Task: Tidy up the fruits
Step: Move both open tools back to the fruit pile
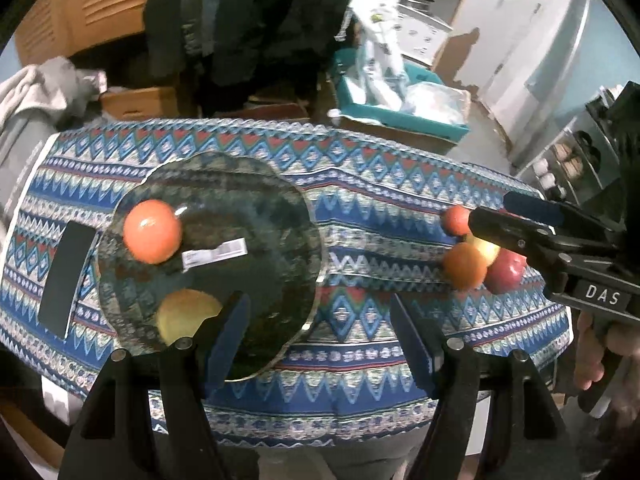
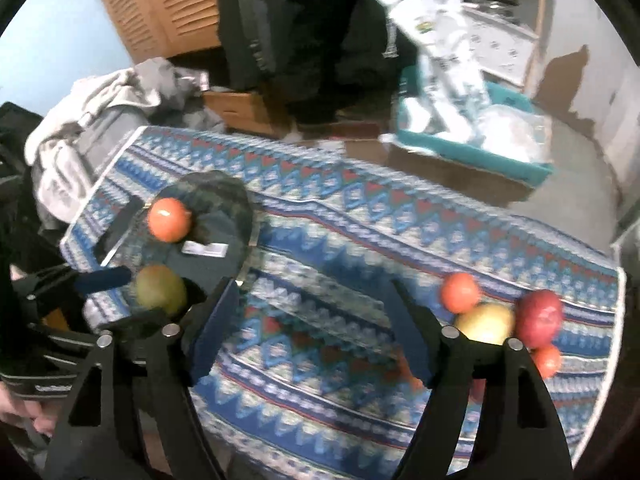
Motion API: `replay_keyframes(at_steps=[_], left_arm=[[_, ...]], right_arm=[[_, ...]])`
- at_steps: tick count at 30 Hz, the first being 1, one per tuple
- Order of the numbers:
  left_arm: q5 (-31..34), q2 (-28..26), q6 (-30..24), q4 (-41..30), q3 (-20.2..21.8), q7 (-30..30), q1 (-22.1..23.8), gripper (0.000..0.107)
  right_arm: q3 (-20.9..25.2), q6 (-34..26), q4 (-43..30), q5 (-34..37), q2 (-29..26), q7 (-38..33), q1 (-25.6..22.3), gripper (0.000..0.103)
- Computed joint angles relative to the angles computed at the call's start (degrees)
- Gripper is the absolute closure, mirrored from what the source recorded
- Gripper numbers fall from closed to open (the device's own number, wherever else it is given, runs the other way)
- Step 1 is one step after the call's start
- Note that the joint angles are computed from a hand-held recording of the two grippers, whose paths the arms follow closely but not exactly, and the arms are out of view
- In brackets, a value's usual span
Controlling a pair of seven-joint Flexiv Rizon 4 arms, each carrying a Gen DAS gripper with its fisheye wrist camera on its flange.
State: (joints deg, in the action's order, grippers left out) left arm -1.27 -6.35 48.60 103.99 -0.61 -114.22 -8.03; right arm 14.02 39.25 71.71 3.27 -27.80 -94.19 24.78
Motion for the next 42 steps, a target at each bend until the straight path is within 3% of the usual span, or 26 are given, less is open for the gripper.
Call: replay_keyframes(at_steps=[17,42], left_arm=[[2.4,-5.28,-1.47,-8.86,-1.81,0.09,-3.91,0.026],[1.41,-16.63,-6.34,-21.69,-2.08,3.14,-8.36,0.026]], right_arm=[[-2.56,6.13,9.71,-2.8,7.34,0.92,-5.35,0.021],[-4.06,3.67,11.83,-1.38,5.64,3.07,-10.97,0.021]])
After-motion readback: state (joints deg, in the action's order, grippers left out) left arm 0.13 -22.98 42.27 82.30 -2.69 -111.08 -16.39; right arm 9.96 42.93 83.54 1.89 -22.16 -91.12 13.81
